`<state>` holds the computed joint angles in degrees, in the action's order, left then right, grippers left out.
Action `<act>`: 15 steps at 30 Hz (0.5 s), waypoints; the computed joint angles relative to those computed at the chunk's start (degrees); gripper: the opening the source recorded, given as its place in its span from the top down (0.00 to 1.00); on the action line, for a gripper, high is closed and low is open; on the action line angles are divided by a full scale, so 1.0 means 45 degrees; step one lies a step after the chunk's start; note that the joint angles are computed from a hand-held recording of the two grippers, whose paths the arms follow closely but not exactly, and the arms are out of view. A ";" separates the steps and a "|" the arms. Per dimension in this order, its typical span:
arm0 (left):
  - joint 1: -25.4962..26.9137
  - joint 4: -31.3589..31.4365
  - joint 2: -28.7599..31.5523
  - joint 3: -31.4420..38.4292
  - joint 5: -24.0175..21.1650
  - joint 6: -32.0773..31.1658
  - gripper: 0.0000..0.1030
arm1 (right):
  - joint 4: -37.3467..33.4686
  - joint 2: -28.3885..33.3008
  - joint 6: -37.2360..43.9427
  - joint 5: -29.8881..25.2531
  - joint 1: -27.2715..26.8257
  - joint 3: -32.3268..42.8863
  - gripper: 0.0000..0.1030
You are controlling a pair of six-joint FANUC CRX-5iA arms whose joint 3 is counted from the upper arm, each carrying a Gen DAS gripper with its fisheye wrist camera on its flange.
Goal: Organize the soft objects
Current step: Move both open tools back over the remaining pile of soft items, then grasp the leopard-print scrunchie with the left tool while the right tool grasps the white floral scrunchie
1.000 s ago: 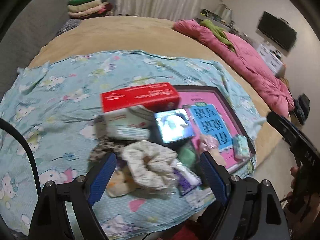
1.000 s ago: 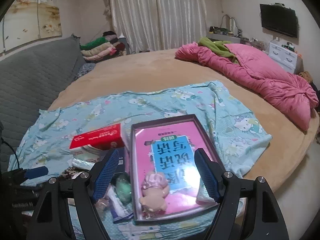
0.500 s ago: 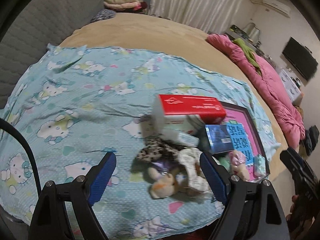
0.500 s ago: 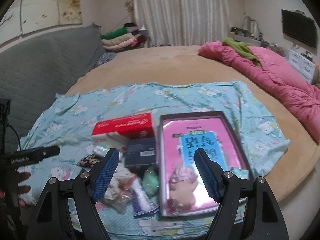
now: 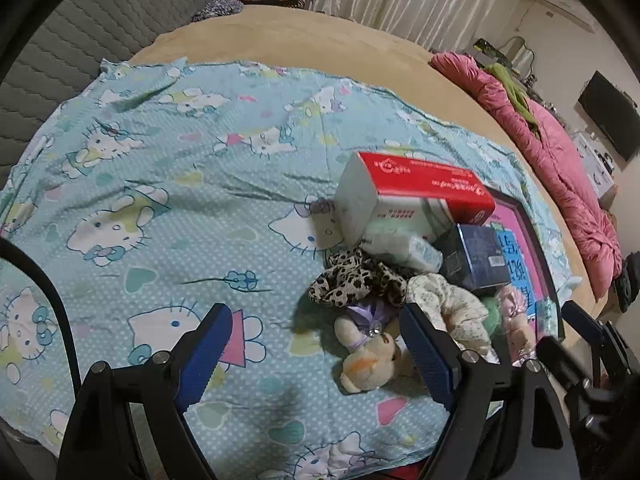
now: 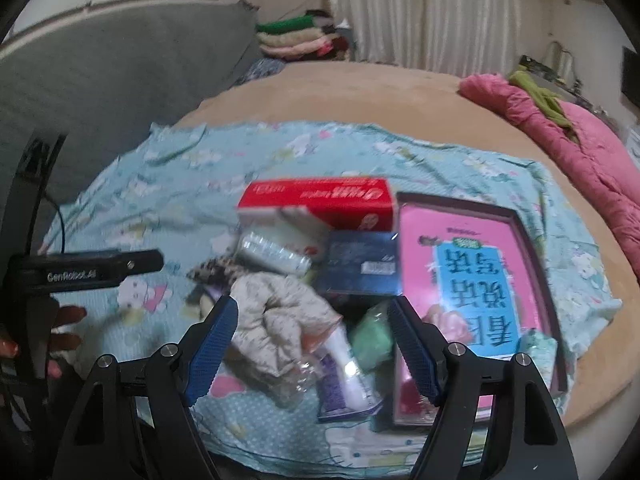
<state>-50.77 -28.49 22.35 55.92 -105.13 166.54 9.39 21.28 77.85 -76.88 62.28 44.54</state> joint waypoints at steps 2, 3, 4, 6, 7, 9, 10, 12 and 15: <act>0.0166 0.0321 -0.0213 -0.0567 0.0498 0.0096 0.17 | -0.0069 0.0109 0.0196 -0.0129 0.0047 -0.0047 0.23; 0.0325 0.0609 -0.0386 -0.1024 0.0928 0.0182 0.17 | -0.0123 0.0176 0.0281 -0.0217 0.0060 -0.0063 0.23; 0.0437 0.0791 -0.0505 -0.1330 0.1224 0.0241 0.17 | -0.0127 0.0206 0.0293 -0.0259 0.0085 -0.0108 0.23; 0.0714 0.1217 -0.0786 -0.2054 0.1905 0.0375 0.17 | -0.0167 0.0252 0.0387 -0.0309 0.0086 -0.0190 0.23; 0.0877 0.1466 -0.0913 -0.2417 0.2249 0.0447 0.17 | -0.0167 0.0325 0.0441 -0.0374 0.0089 -0.0161 0.23; 0.1163 0.1834 -0.1123 -0.3019 0.2825 0.0517 0.17 | -0.0194 0.0417 0.0491 -0.0416 0.0072 -0.0171 0.23; 0.1330 0.2054 -0.1245 -0.3360 0.3153 0.0582 0.17 | -0.0224 0.0462 0.0513 -0.0432 0.0049 -0.0153 0.23; 0.1652 0.2477 -0.1539 -0.4088 0.3883 0.0674 0.17 | -0.0240 0.0548 0.0569 -0.0432 0.0031 -0.0151 0.23; 0.2033 0.2939 -0.1896 -0.4977 0.4790 0.0755 0.17 | -0.0249 0.0770 0.0688 -0.0512 0.0006 -0.0009 0.23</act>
<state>-41.62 -15.27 13.82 33.52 -83.57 169.94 8.27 24.75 80.95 -79.18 62.31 44.50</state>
